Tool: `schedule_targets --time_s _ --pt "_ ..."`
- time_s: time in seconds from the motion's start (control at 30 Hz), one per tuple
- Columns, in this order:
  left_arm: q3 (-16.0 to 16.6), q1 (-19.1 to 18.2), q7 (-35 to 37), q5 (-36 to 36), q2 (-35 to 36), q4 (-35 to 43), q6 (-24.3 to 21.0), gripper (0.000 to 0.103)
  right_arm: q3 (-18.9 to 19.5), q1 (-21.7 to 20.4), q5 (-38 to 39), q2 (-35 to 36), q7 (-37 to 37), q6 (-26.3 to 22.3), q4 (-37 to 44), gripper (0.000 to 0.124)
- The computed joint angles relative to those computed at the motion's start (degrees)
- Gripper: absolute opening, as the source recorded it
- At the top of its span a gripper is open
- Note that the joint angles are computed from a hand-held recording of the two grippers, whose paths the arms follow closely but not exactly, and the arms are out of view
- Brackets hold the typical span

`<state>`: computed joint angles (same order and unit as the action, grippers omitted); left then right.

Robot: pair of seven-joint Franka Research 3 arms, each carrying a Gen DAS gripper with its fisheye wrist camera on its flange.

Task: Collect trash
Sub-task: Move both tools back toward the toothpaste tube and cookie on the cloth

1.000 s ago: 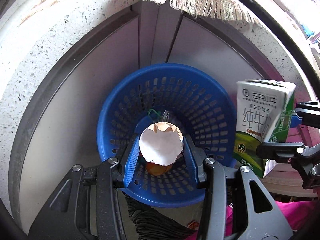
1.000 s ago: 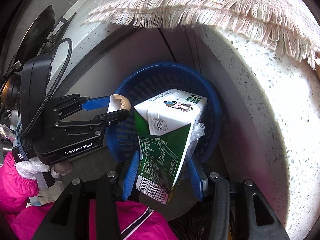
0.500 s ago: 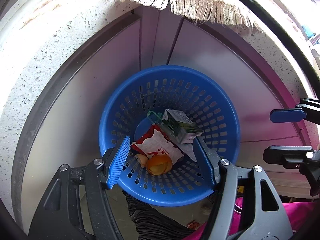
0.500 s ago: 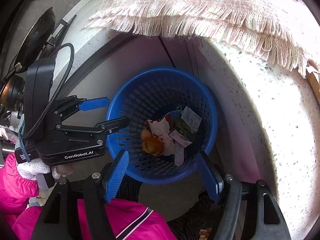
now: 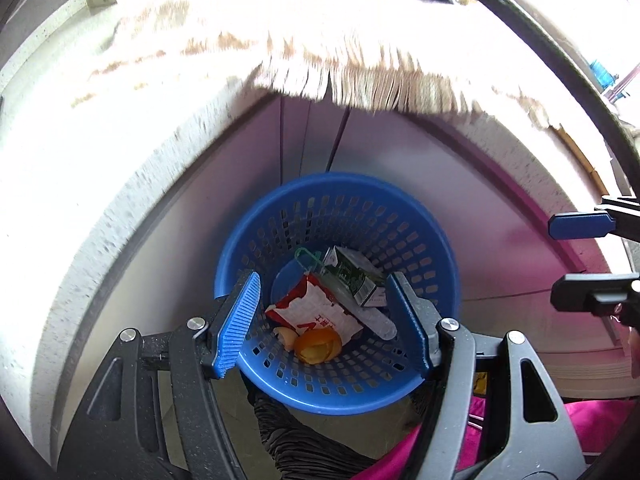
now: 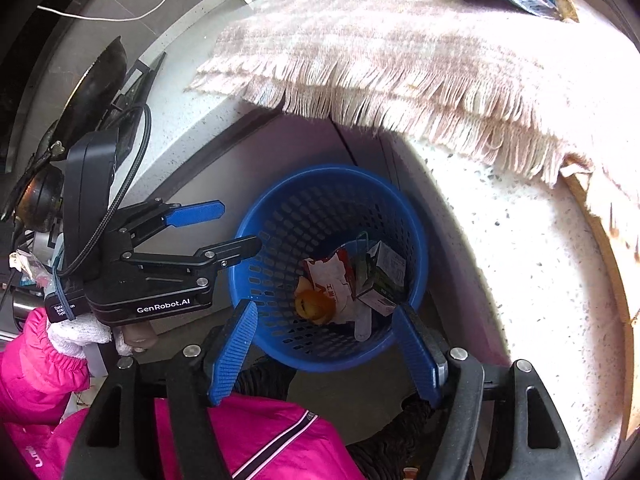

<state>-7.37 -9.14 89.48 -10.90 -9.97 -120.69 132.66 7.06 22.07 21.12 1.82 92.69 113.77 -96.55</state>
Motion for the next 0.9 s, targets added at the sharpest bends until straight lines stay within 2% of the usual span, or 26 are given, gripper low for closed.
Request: schedule_targets --time_s 0.23,0.43,0.53,0.7,0.9 --pt "0.43 -0.31 2.51 -3.30 1.24 5.23 1.10 0.067 -1.18 -1.62 1.00 -2.69 0.96 3.04 0.28 0.076" --pt "-0.04 -0.18 5.73 -8.31 5.83 13.51 0.70 0.067 -2.19 -3.54 -1.48 -3.16 3.24 6.77 2.81 0.084" --pt "-1.15 0.18 6.68 -8.51 9.75 18.98 0.27 0.067 -2.77 -4.66 -3.54 -2.72 4.72 8.95 4.23 0.086" --pt "-3.50 0.96 7.01 -7.02 17.24 29.13 -0.77 0.067 -3.89 -6.53 -6.11 0.35 5.84 9.59 8.77 0.086" --pt "-6.08 1.01 5.80 -3.87 28.80 45.27 -5.61 0.067 -5.17 -8.91 -5.17 5.27 7.03 9.77 14.88 0.086"
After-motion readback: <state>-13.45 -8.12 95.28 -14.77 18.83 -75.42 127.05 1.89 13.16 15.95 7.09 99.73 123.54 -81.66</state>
